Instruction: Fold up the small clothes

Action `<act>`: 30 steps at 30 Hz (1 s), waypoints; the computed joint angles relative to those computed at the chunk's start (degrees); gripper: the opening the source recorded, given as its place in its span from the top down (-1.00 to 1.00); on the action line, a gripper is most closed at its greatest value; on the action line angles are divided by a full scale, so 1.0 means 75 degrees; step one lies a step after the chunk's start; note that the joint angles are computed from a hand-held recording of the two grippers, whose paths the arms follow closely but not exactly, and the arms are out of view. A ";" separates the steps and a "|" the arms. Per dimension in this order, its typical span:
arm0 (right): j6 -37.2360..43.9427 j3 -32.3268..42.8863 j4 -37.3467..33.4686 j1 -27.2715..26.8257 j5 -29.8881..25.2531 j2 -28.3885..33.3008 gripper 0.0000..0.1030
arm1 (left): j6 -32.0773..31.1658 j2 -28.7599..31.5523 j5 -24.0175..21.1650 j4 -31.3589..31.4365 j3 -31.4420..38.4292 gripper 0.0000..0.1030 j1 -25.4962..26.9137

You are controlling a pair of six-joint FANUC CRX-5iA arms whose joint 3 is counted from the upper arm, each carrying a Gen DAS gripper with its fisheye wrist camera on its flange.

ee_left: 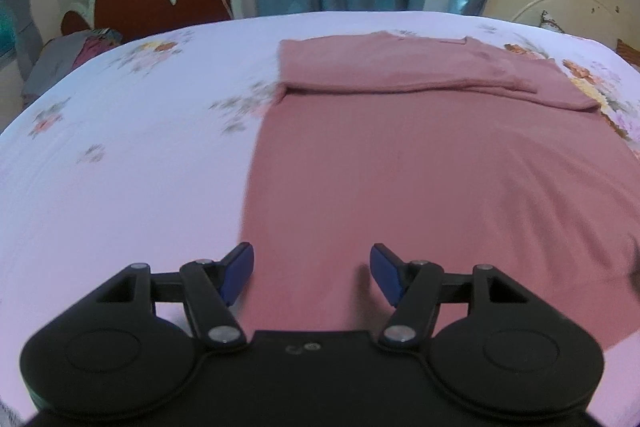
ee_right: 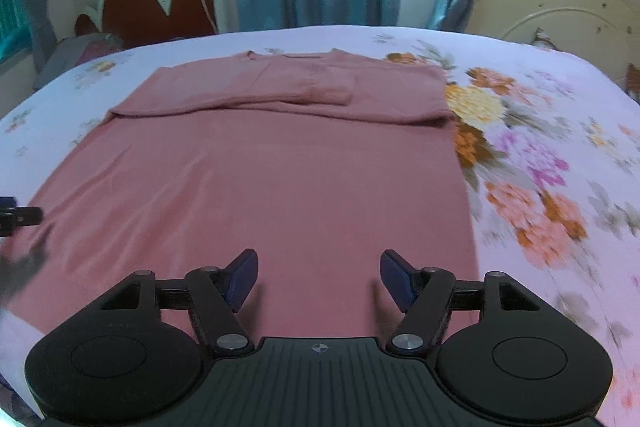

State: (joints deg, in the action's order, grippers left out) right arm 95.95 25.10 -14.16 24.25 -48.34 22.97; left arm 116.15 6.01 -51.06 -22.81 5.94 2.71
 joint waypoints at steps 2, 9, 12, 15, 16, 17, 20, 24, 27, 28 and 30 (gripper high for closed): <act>-0.0306 -0.0324 0.0276 0.0031 0.0134 -0.0164 -0.30 | 0.0054 -0.0181 -0.0007 0.0023 -0.0215 -0.23 0.0067; -0.1328 -0.1267 0.1183 0.0090 0.0440 -0.0642 -0.30 | -0.0410 -0.0807 0.0288 0.0911 -0.1172 -0.05 0.0508; -0.1621 -0.1538 0.1388 0.0077 0.0406 -0.0775 -0.30 | -0.0919 -0.0977 0.0536 0.1621 -0.1573 0.12 0.0736; -0.1801 -0.1709 0.1411 0.0051 0.0359 -0.0869 -0.30 | -0.1340 -0.1098 0.0800 0.2201 -0.1904 0.28 0.0870; -0.1840 -0.1719 0.1332 0.0027 0.0291 -0.0885 -0.29 | -0.1445 -0.1132 0.0885 0.2348 -0.1997 0.40 0.0902; -0.1842 -0.1691 0.1155 -0.0024 0.0186 -0.0889 -0.29 | -0.1583 -0.1165 0.0979 0.2546 -0.2100 0.49 0.0949; -0.1847 -0.1640 0.0709 -0.0147 0.0005 -0.0916 0.11 | -0.2119 -0.1213 0.1232 0.3117 -0.2341 0.80 0.1059; -0.1632 -0.1306 0.0046 -0.0339 -0.0334 -0.0854 0.75 | -0.2511 -0.1254 0.1455 0.3530 -0.2490 0.90 0.1173; -0.1675 -0.1253 -0.0081 -0.0375 -0.0252 -0.0901 0.79 | -0.2748 -0.1318 0.1731 0.3782 -0.2559 0.91 0.1229; -0.1643 -0.1204 -0.0162 -0.0403 -0.0223 -0.0911 0.80 | -0.2786 -0.1333 0.1825 0.3834 -0.2556 0.91 0.1230; -0.1530 -0.1059 -0.0291 -0.0446 -0.0145 -0.0905 0.80 | -0.2825 -0.1325 0.2051 0.3892 -0.2472 0.91 0.1229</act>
